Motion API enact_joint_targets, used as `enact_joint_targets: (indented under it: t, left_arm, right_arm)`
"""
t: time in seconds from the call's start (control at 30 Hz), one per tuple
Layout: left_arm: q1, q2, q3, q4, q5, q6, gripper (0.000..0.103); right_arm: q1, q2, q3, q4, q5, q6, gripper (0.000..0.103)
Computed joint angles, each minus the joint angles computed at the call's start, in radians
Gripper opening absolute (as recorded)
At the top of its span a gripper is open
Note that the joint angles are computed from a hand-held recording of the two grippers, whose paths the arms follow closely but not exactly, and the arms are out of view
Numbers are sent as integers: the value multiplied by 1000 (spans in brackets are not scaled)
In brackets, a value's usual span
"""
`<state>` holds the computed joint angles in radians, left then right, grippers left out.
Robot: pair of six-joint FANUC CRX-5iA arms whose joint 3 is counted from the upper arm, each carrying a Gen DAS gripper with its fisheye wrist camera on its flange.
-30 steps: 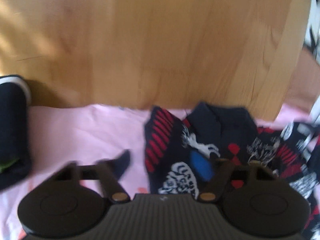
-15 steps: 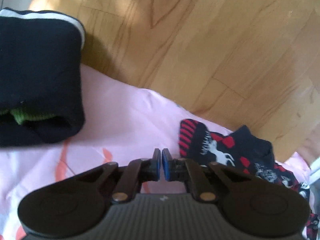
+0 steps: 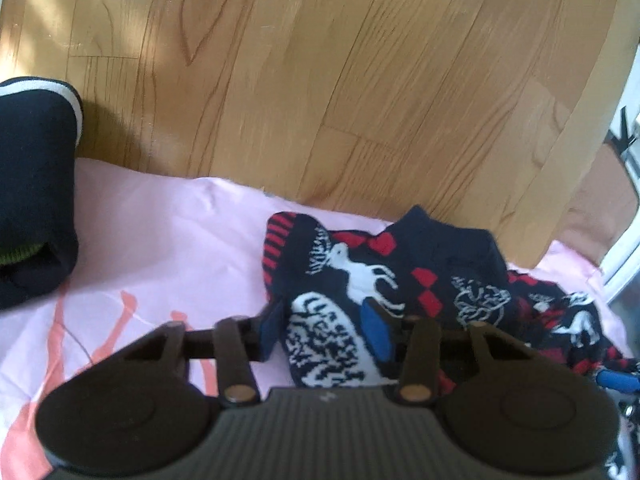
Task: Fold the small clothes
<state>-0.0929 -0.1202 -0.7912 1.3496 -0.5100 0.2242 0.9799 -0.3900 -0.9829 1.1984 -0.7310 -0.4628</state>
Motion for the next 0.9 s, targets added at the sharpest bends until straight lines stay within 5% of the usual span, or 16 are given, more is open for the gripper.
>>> enact_joint_targets:
  t: [0.03, 0.1, 0.13, 0.17, 0.2, 0.37, 0.47, 0.57, 0.6, 0.77, 0.9]
  left_arm:
    - [-11, -7, -5, 2, 30, -6, 17]
    - [-19, -6, -7, 12, 56, -25, 13]
    - [-13, -3, -5, 13, 46, -19, 12]
    - [-1, 1, 0, 3, 32, -4, 11]
    - [7, 5, 4, -3, 20, 6, 11]
    - [21, 5, 10, -19, -2, 24, 11]
    - [22, 5, 13, -39, 18, 49, 11]
    - [30, 4, 13, -42, 6, 46, 11]
    - [28, 0, 10, -45, 11, 42, 12]
    - [34, -10, 9, -47, 9, 61, 16]
    - [14, -62, -30, 108, 4, -27, 13]
  right_arm:
    - [11, 38, 21, -9, -15, 22, 69]
    - [24, 93, 55, -39, -55, 63, 64]
    - [25, 126, 82, -61, -84, 111, 52]
    - [31, 146, 102, -80, -117, 169, 20]
    - [42, 171, 128, -90, -189, 241, 17]
    - [68, 254, 99, 166, -615, 405, 17]
    - [70, 283, 48, 218, -680, 501, 22]
    - [119, 337, 29, 79, -673, 641, 44]
    - [147, 345, 26, 9, -676, 655, 45]
    - [316, 213, 21, -181, -803, 404, 47]
    - [452, -19, -6, -287, -876, 50, 47]
